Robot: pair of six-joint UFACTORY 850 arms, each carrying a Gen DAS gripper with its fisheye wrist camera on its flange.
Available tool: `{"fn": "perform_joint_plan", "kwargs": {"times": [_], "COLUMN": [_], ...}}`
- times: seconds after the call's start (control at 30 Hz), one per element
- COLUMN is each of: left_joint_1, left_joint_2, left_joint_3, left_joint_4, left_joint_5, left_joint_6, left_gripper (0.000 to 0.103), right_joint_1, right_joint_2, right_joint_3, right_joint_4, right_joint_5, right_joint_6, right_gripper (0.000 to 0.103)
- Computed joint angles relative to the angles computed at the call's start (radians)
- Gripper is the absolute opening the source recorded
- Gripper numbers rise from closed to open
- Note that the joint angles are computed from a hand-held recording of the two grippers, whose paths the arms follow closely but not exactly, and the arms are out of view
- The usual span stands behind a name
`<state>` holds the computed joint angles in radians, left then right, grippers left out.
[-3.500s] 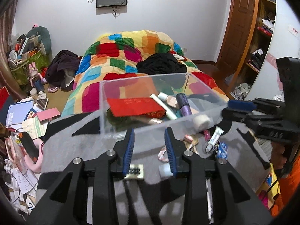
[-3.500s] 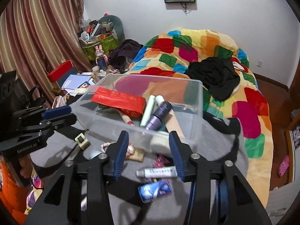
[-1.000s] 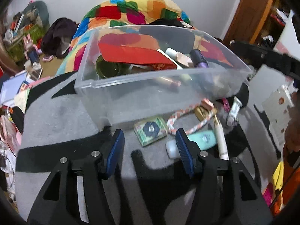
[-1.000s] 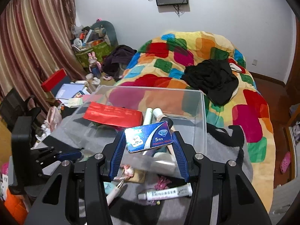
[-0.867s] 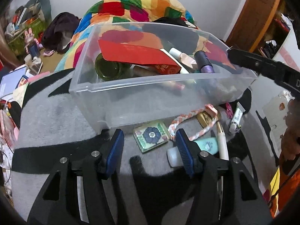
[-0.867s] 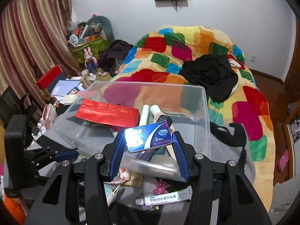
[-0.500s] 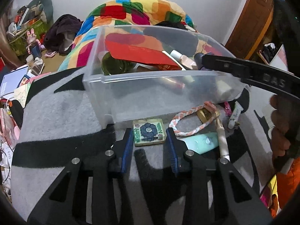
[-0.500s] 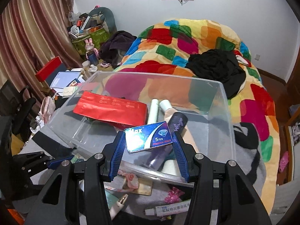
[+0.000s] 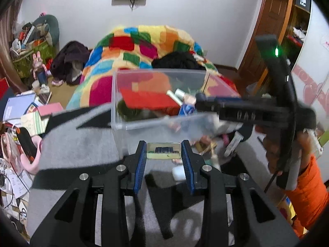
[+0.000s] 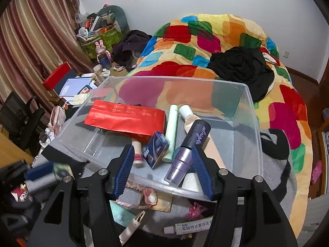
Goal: Organize objects
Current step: 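Lower the dotted block and blue Max box into the clear box and release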
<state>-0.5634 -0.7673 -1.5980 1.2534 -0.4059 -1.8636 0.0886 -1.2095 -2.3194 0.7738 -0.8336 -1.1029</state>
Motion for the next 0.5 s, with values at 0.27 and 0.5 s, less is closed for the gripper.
{"fn": "perform_joint_plan", "kwargs": {"times": [0.27,0.5], "left_joint_1": [0.014,0.045], "left_joint_2": [0.002,-0.057], "left_joint_3": [-0.039,-0.115], "left_joint_4": [0.087,-0.018], "left_joint_5": [-0.052,-0.07], "left_joint_6": [-0.075,0.01], "left_gripper": [0.034,0.034], "right_joint_1": [-0.036,-0.093], "right_joint_2": [0.111,0.17], "right_joint_3": [0.176,0.28], "right_joint_4": [0.124,0.218], "right_joint_5": [0.052,0.069], "right_joint_6": [-0.174,-0.275], "right_gripper": [0.056,0.065]}}
